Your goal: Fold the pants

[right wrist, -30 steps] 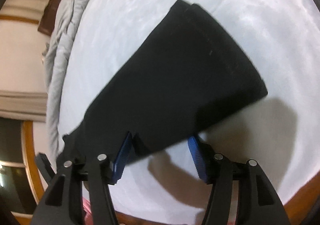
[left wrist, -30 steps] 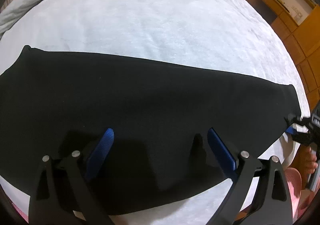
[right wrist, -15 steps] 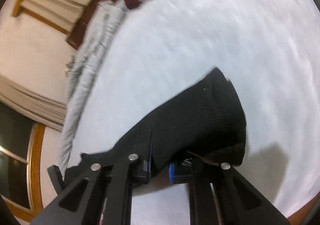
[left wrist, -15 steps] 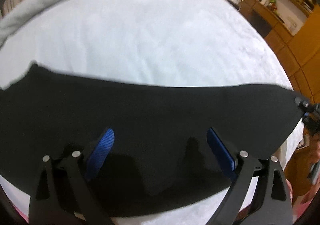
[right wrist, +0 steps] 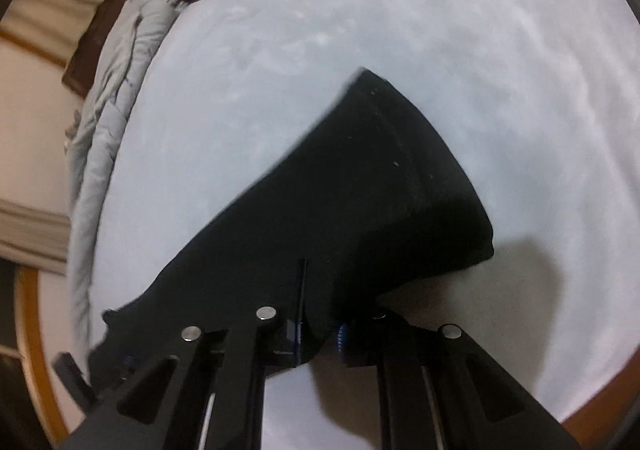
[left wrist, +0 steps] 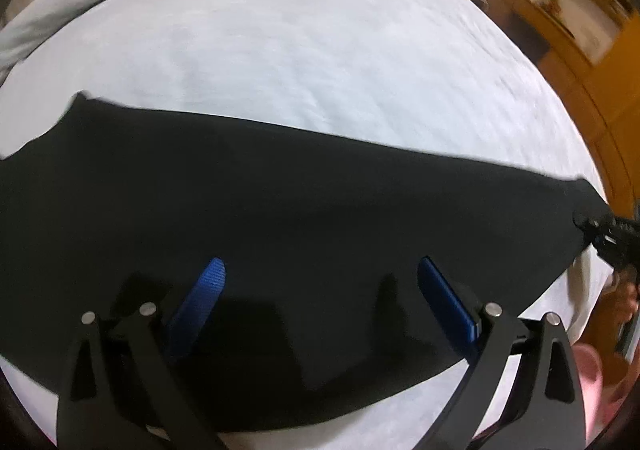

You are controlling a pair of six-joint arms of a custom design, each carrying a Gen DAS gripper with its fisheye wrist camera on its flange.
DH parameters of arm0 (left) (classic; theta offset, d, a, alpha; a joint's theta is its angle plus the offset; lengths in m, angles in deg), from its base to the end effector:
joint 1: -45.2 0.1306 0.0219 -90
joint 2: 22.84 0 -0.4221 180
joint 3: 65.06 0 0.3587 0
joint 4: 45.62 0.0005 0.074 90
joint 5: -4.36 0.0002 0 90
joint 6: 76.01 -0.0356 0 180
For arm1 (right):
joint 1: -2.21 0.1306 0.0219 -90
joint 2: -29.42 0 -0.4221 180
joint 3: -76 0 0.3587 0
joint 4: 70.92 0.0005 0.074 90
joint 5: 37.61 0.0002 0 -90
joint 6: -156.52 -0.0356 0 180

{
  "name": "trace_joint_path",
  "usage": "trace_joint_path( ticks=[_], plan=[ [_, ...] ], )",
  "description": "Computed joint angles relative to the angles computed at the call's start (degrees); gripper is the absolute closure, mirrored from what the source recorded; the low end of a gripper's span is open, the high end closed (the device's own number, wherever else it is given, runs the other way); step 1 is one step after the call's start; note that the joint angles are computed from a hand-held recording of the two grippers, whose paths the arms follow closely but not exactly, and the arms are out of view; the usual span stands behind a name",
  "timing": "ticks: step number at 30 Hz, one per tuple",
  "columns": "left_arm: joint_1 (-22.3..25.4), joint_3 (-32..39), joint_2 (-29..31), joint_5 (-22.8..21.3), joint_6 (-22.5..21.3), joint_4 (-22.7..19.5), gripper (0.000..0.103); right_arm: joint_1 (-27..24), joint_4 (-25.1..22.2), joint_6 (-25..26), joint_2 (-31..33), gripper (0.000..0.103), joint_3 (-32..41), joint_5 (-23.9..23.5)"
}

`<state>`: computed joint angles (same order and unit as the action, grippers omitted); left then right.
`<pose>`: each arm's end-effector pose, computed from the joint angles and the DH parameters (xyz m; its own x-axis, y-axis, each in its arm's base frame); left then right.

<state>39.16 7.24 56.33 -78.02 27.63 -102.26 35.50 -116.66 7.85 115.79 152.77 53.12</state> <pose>0.3448 -0.0417 0.4044 -0.9034 -0.1395 -0.4055 -0.0514 0.9740 -0.2205 0.3441 0.2248 0.4018 -0.8211 0.4826 -0.3047 0.3051 0.8223 0.4803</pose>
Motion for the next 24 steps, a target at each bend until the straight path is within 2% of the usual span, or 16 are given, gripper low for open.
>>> trace_joint_path(
  ticks=[3,7,11,13,20,24],
  plan=[
    [4.13,0.38,-1.24,2.33,-0.19,-1.94,0.007,2.85,-1.49,1.65,0.72,0.09,4.66,3.66],
    [8.89,0.93,-2.14,3.74,-2.63,-3.71,0.007,8.85,-5.28,7.59,4.93,0.09,13.64,9.9],
    [14.2,1.19,-2.7,6.17,-4.18,-5.15,0.006,14.8,-8.15,13.6,12.19,0.09,23.77,12.2],
    [17.18,1.36,-2.58,7.8,-4.8,-6.21,0.006,17.36,-9.87,16.47,16.47,0.09,28.83,12.01],
    [24.13,1.4,-2.89,13.22,-6.08,-8.44,0.006,22.53,-13.48,20.68,28.08,0.09,42.53,7.37],
    [26.23,1.79,-2.51,15.83,-6.06,-9.37,0.006,24.26,-20.21,22.99,35.58,0.089,52.32,8.03]
  ],
)
